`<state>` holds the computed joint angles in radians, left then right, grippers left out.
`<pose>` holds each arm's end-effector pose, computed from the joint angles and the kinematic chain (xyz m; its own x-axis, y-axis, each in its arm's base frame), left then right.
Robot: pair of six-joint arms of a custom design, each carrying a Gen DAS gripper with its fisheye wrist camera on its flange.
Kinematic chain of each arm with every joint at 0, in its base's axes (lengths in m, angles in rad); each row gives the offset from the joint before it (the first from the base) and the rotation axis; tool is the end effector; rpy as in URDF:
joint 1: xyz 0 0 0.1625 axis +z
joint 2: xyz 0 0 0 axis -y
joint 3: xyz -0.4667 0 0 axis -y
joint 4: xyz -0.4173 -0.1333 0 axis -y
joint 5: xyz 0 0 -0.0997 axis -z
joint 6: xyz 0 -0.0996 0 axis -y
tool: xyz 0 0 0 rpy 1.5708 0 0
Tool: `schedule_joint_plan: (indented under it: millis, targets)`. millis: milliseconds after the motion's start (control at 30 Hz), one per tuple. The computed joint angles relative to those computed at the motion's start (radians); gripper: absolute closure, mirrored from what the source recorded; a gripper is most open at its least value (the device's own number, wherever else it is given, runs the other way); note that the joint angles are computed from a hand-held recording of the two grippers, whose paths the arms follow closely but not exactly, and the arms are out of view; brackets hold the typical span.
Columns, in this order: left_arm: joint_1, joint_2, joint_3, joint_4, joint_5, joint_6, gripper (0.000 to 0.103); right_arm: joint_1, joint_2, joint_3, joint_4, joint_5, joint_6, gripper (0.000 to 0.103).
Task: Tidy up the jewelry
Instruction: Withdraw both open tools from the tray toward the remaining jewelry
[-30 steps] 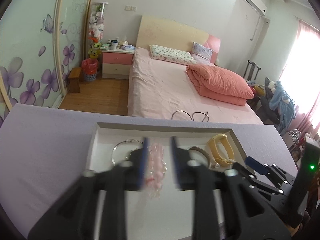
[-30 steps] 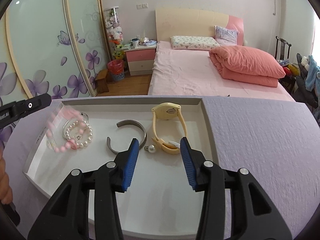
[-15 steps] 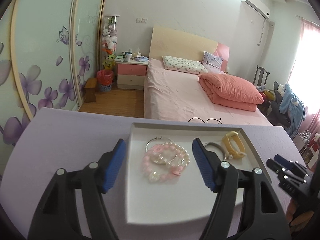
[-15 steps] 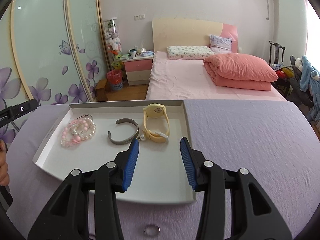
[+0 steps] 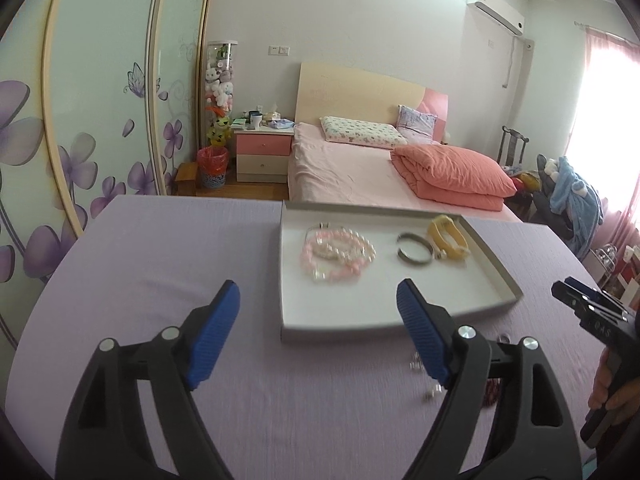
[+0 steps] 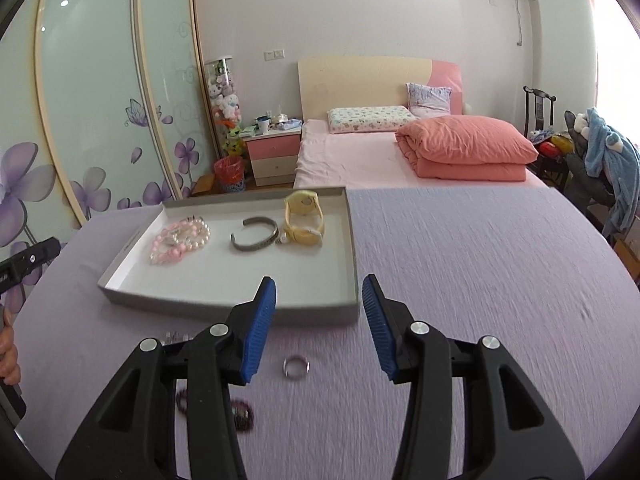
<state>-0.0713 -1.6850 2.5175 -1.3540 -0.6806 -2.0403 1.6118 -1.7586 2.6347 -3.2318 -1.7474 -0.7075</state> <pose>-0.2374 -0.1943 0.1998 -0.7675 -0.2306 -0.5981 0.4146 0.5330 -0.7376 0.1288 -0.3148 0.3015 -0.7326 -0.3958 0.5538 -0.6646 0.5916 -0.4563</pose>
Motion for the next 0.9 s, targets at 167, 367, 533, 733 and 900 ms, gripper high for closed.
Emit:
schedule_joint_plan:
  millis: [167, 367, 533, 733, 900]
  targets:
    - [-0.07, 0.027, 0.026, -0.033, -0.066, -0.013, 0.019, -0.026, -0.044, 0.044, 0.048, 0.01, -0.019, 0.056]
    - [-0.118, 0.04, 0.044, -0.052, -0.115, -0.034, 0.018, -0.034, -0.085, 0.1, 0.115, 0.006, -0.053, 0.043]
    - [-0.131, 0.043, 0.042, -0.037, -0.127, -0.067, 0.017, -0.003, -0.068, 0.123, 0.153, -0.026, -0.06, 0.028]
    - [-0.131, 0.043, 0.039, -0.035, -0.128, -0.072, 0.017, 0.069, 0.051, 0.13, 0.075, -0.119, -0.048, 0.025]
    - [-0.139, 0.041, 0.041, -0.026, -0.139, -0.079, 0.017, 0.102, 0.137, 0.124, 0.039, -0.197, -0.008, 0.025]
